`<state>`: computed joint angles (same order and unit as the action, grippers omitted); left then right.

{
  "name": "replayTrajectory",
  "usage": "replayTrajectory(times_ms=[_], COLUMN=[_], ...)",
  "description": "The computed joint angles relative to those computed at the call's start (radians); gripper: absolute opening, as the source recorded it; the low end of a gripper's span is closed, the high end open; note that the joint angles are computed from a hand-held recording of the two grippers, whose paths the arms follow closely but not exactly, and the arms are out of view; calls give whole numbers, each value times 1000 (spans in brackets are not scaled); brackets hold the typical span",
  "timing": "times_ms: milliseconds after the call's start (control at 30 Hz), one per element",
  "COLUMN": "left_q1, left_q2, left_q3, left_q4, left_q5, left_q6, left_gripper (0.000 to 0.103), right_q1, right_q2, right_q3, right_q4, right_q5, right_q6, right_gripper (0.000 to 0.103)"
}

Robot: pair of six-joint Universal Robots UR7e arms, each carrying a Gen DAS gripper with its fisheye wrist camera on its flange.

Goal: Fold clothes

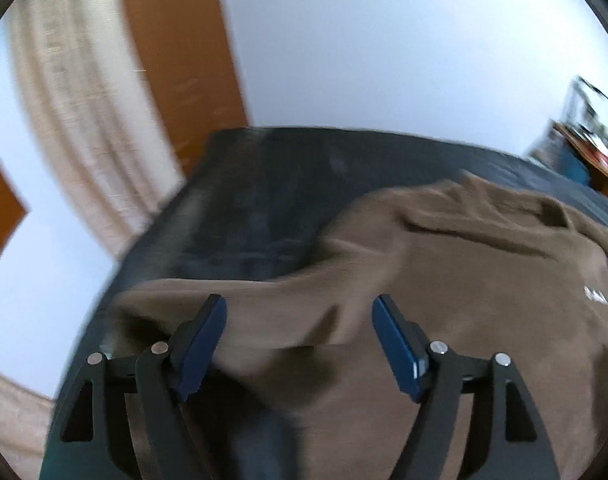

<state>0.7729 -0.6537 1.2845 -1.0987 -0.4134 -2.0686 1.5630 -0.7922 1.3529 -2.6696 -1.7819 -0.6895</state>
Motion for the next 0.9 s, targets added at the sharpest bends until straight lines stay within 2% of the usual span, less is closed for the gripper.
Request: replayTrajectory(times_ms=[100,167,333,400,500,633,733,833,900], left_q1=[50,92,168,183,198,200,186,143,116], left_q2=[68,107,164,152,168,208,206,206,208], left_q3=[-77,-146,-309,-306,-355,-428,-422,-397,-373], left_q4=[-93,-70,185,182,258,368,326,237,128], left_q5=[3,-15,-53,-47,-47,-68,-105,-42,9], left_q6=[142,151,-32,-42,-83,-150,-172,-124,-38], left_gripper=[79,79,79,86,95,98,98,98,98], right_q1=[-2,-1,1,3,6,6,4,3,2], right_q2=[-2,-2,0,3,6,6,4,3,1], right_q3=[-1,-1,-2,-4,-5,-9,-10,-8,-6], right_q4=[5,6,4,2,2,8,13,14,15], right_q5=[2,3,0,-5,-10,-9,-6,-2,0], right_q6=[-2,-1,-2,-4,-7,-10,-11,-8,-9], right_gripper=[82,82,82,82,83,84,84,84,84])
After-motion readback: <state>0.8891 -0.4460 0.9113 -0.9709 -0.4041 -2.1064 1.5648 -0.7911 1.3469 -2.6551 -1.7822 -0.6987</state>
